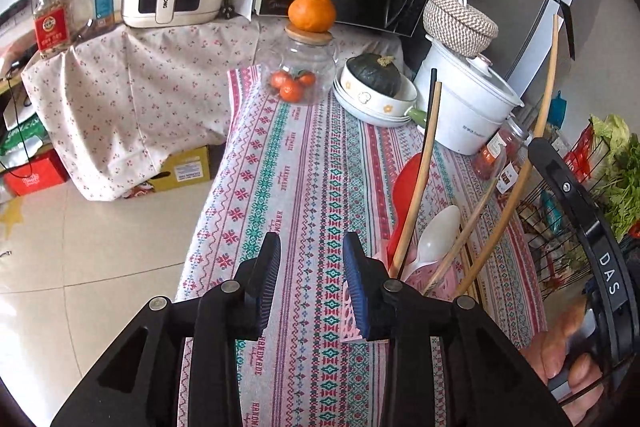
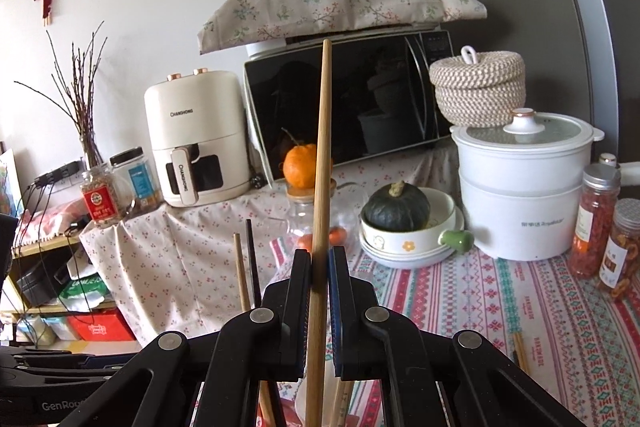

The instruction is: Organize utensils

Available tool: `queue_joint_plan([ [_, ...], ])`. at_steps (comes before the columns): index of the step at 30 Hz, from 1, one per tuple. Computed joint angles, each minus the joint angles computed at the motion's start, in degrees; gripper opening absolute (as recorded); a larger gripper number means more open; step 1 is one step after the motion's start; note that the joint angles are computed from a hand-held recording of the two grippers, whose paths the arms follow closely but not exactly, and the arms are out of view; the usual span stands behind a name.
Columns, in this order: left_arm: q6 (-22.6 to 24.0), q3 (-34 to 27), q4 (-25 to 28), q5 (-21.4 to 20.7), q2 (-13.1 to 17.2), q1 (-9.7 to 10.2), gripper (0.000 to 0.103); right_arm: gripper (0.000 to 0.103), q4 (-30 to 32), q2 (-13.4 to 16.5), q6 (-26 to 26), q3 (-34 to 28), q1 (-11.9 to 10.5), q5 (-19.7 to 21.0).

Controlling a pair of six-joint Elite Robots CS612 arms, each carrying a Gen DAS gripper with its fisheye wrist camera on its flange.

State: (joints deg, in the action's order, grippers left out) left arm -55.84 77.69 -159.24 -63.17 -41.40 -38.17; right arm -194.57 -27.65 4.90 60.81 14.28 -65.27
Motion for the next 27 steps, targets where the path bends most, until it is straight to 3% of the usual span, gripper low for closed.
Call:
queue_joint_plan([
  [6, 0.61, -0.42, -0.49, -0.1, 0.25, 0.04, 0.034, 0.006, -1.03, 0.71, -0.2, -0.23, 0.53, -1.17],
  [11, 0.87, -0.55, -0.66, -0.34, 0.31, 0.06, 0.034, 0.007, 4.42, -0.38, -4.92, 1.31, 0.76, 0.35],
  [21, 3.01, -0.99, -1.52, 0.32, 0.34, -0.76, 0.034, 0.013, 8.92, -3.47, -2.76, 2.89, -1.39, 1.81],
  [25, 4.5, -1.56, -1.64, -0.31, 0.39, -1.23, 0.034, 0.023, 15.58, -5.53, -5.55, 3.18, -2.6, -3.26],
  [27, 5.33, -2.21, -1.16, -1.14, 0.59, -1.52, 0.034, 0.023, 19.92, -6.1, -5.4, 2.93, -3.55, -5.15],
])
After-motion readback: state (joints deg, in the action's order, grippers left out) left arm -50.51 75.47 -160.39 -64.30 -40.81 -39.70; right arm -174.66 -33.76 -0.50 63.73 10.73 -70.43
